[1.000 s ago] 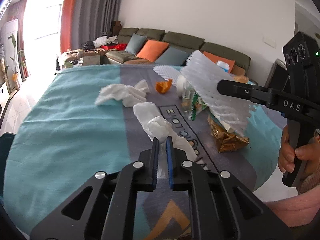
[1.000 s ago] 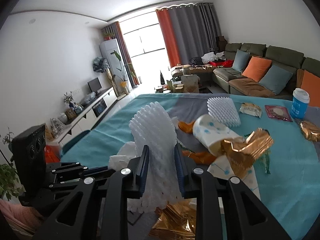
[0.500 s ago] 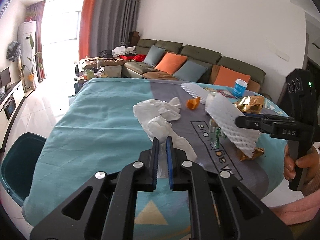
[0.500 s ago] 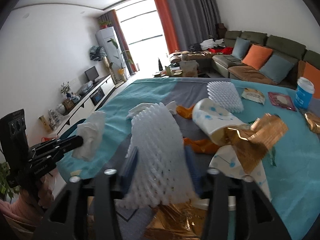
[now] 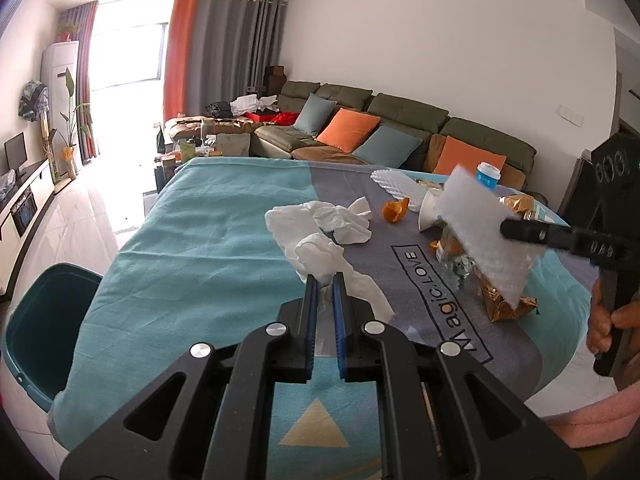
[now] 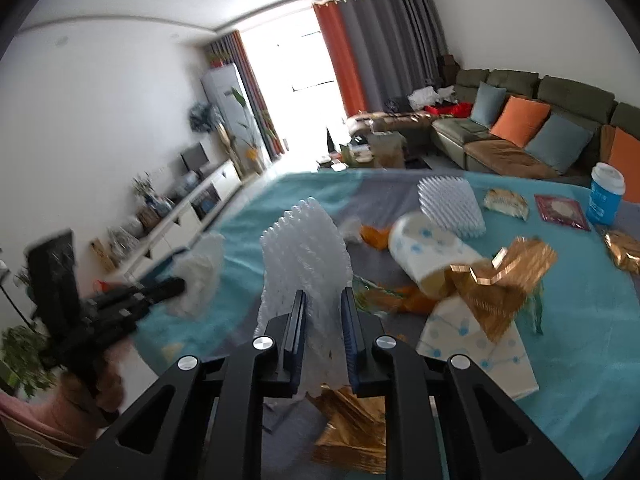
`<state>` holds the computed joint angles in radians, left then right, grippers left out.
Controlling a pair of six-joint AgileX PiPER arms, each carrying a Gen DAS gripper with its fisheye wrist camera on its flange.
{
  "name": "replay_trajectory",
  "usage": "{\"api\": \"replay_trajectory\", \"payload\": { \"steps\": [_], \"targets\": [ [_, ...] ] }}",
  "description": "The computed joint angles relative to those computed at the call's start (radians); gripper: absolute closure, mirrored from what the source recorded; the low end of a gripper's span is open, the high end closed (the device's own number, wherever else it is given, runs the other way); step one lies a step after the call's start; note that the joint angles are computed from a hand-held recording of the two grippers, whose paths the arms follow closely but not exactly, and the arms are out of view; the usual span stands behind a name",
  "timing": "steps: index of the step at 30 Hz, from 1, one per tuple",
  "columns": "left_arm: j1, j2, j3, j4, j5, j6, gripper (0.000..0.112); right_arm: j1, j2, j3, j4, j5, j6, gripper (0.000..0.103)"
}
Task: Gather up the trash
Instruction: 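Carry the tissue and foam net in both tools over the teal bin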
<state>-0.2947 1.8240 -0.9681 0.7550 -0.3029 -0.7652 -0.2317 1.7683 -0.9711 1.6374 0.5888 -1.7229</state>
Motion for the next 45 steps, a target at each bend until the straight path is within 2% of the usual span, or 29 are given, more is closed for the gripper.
{"api": "replay_trajectory", "payload": {
  "steps": [1,3,5,12,21,30,33,41,45],
  "targets": [
    [0.0,-0.006,0.007,-0.021,-0.002,0.02,0.104,-0.002,-0.011,0.005,0.021,0.002,-0.008,0.086],
    [0.004,-0.013,0.018,-0.043,-0.012,0.042,0.104,-0.041,-0.006,-0.012,0.029,0.089,0.011,0.086],
    [0.007,-0.02,0.026,-0.06,-0.013,0.057,0.104,-0.054,0.004,-0.034,0.019,0.132,0.038,0.086],
    [0.024,-0.047,0.056,-0.127,-0.012,0.118,0.104,0.007,0.018,-0.08,0.031,0.098,0.042,0.086],
    [0.12,-0.119,0.117,-0.205,-0.001,0.214,0.104,0.169,0.145,-0.251,-0.039,0.048,0.153,0.086],
    [0.257,-0.154,0.14,-0.259,0.024,0.283,0.104,0.357,0.312,-0.54,-0.265,0.009,0.418,0.086],
    [0.316,-0.151,0.136,-0.247,0.028,0.274,0.104,0.413,0.389,-0.672,-0.379,0.02,0.552,0.086],
    [0.441,-0.105,0.075,-0.208,0.067,0.258,0.104,0.515,0.605,-1.08,-0.659,0.129,0.91,0.086],
    [0.485,-0.079,0.045,-0.149,0.078,0.209,0.104,0.56,0.751,-1.365,-0.815,0.219,1.107,0.086]
  ]
}}
